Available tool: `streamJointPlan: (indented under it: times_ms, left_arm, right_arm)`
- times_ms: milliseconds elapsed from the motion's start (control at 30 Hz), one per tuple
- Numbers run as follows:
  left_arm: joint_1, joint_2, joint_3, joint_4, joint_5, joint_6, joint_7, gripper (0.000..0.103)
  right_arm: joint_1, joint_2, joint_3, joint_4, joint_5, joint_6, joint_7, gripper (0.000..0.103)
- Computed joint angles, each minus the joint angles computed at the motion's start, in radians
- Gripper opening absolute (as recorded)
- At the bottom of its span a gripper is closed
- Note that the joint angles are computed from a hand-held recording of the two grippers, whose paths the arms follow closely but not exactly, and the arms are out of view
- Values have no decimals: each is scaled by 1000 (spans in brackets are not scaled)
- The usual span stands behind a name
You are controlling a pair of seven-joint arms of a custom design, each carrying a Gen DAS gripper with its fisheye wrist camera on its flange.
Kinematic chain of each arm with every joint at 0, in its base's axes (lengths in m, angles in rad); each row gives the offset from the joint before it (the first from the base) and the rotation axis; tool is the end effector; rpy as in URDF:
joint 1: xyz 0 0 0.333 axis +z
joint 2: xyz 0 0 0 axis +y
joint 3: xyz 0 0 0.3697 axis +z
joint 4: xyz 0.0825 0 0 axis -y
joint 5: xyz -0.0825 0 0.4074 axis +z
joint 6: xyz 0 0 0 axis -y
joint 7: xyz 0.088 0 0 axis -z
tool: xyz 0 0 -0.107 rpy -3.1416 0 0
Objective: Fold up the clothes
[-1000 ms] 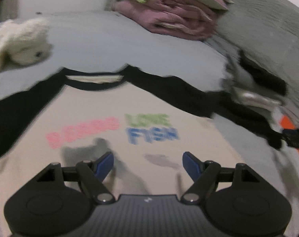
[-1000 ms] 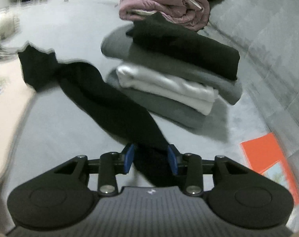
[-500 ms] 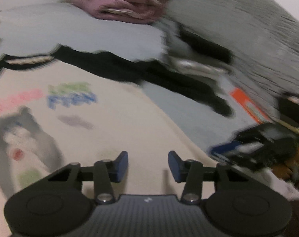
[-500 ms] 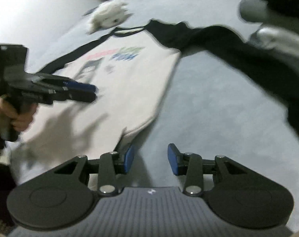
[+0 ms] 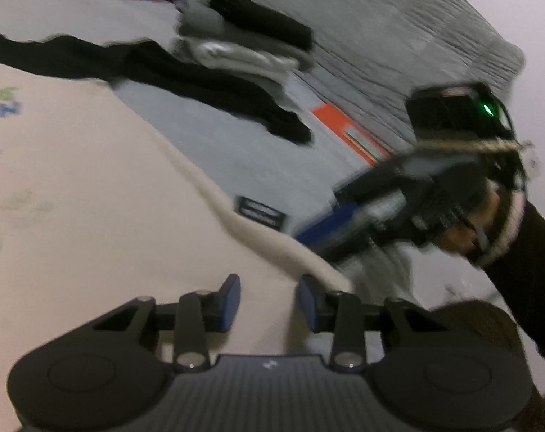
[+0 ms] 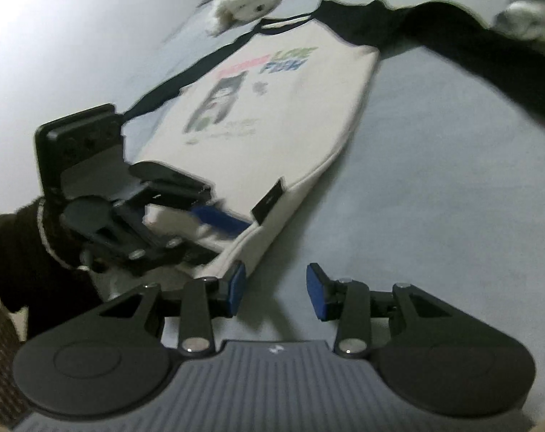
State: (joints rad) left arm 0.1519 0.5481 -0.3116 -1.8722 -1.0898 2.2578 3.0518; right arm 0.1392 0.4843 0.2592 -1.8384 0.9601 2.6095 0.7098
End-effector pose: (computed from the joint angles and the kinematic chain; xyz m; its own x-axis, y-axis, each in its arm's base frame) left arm 0.6675 -0.1137 0.2632 -0.7341 -0.4439 0.5138 -0.6751 0.3961 -0.6224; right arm 0.6659 0.2398 0.3270 0.4756 -0.7356 -0.4824 -0.8495 -0.2416 -0.4691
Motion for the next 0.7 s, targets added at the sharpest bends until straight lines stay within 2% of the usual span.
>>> streamJointPlan:
  times_ms: [67,167,200,333,433,500,600,700]
  left_arm:
    - [-7,-5,3,10,39,-16,10,37]
    - [-29,-1,2,48,37,66,2,43]
    - [-34,7,-3,66,24,102,-3,49]
    - [-64,78,-43,171,-61,346,18,55]
    - [-88,169,-95,287,-99,550,83,57]
    - [-109,232,-114,371,-80,624,68,57]
    - [-147,320,-124,492,-24,686,9,57]
    - [-185,382,-118,578,38,734,-52,55]
  right_arm:
    - [21,-8,-27,-10,-28,71,44,42]
    - [58,1,-69,-9,-105,215,161,43]
    - [78,11,-90,-2,-144,264,210,43]
    - [133,49,-164,24,-258,417,355,45]
    - [217,95,-282,70,-357,458,480,49]
    - [257,128,-345,106,-407,467,545,49]
    - [268,174,-382,156,-454,480,605,49]
    - [231,214,-357,206,-482,486,636,49]
